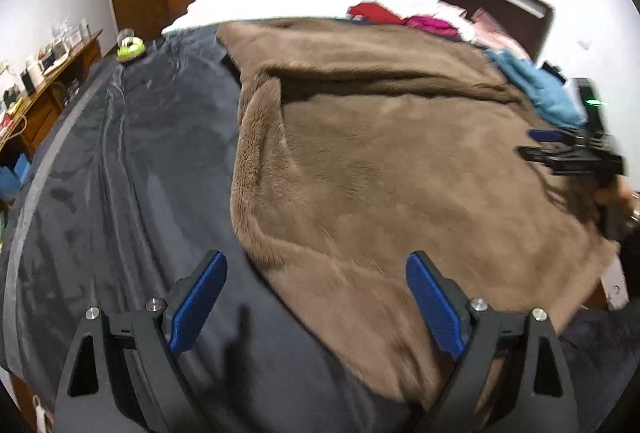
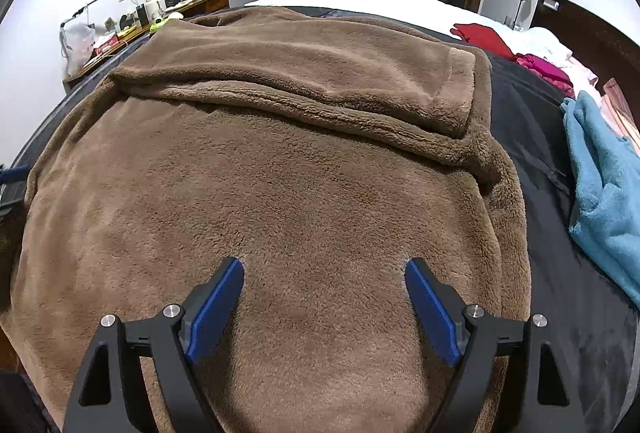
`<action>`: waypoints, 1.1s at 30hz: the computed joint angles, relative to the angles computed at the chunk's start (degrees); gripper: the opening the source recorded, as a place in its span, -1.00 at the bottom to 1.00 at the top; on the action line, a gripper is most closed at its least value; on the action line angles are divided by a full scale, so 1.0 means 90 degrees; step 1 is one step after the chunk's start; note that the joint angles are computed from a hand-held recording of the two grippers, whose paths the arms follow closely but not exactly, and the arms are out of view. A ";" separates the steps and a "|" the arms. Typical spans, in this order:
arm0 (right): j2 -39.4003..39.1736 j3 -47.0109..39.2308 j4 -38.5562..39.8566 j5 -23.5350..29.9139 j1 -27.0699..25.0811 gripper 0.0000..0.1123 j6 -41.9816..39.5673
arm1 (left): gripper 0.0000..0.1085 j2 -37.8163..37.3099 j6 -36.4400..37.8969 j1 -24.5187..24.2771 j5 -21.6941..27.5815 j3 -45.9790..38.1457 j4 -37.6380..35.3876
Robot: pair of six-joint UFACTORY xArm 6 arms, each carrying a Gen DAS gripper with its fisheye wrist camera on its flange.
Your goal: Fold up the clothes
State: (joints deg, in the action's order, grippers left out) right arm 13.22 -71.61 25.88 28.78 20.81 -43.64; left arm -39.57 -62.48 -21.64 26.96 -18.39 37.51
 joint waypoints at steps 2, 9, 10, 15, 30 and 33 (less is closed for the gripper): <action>-0.0004 0.0010 0.0033 -0.0020 -0.0003 0.52 -0.0027 | 0.73 -0.0576 -0.0027 -0.0267 0.0111 0.0240 0.0144; 0.0000 0.0017 0.0060 -0.0069 0.0005 0.53 -0.0037 | 0.74 -0.1446 0.0127 -0.1208 0.0787 0.0513 0.0524; 0.0002 0.0020 0.0057 -0.0078 0.0009 0.53 -0.0032 | 0.74 -0.1433 0.0087 -0.1345 0.0917 0.0485 0.0615; -0.0003 0.0058 -0.0065 -0.0170 0.0031 0.55 0.0089 | 0.74 -0.1314 0.0236 -0.1738 0.1133 0.0426 0.0820; -0.0047 0.0247 -0.1079 -0.0616 0.0094 0.79 0.1105 | 0.74 -0.1329 0.0820 -0.2852 0.2323 0.0366 0.0949; -0.0137 0.0448 -0.1638 -0.0953 0.0139 0.81 0.1505 | 0.74 -0.0903 0.0859 -0.2868 0.2455 0.0169 0.0875</action>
